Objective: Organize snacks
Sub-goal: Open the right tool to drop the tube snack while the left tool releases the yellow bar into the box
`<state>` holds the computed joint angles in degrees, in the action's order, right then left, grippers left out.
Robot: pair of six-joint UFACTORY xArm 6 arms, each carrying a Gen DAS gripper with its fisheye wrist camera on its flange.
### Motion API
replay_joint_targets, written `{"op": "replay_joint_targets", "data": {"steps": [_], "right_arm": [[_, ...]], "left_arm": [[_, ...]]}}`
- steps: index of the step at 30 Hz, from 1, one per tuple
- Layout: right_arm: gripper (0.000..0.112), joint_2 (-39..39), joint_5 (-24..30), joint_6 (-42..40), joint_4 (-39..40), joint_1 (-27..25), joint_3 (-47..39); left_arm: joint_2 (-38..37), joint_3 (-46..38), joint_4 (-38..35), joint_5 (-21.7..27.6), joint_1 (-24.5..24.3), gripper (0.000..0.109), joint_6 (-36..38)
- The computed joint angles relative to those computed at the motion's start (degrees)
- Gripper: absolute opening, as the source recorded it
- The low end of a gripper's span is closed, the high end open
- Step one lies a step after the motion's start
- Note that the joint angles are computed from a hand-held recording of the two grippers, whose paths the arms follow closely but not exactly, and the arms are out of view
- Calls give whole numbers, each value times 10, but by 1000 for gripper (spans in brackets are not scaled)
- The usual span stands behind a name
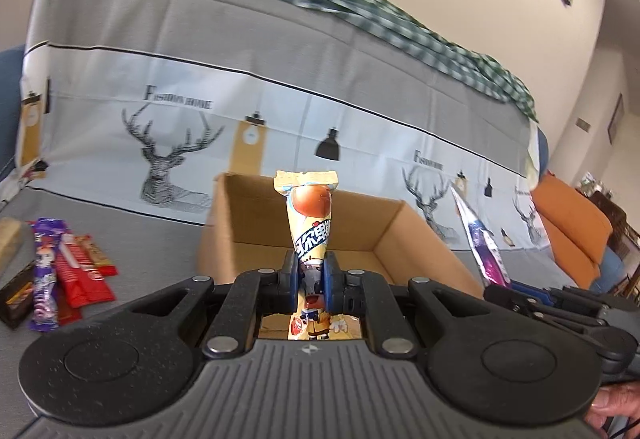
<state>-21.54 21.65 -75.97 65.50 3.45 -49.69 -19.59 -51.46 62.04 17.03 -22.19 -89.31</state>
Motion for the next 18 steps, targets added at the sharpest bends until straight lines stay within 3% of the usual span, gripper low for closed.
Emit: {"op": "replay_joint_targets", "data": {"steps": [18], "right_arm": [[21,6,-3,-4,5,3,-2]], "left_arm": [[10,-4,16,-16,-14,12,23]]}}
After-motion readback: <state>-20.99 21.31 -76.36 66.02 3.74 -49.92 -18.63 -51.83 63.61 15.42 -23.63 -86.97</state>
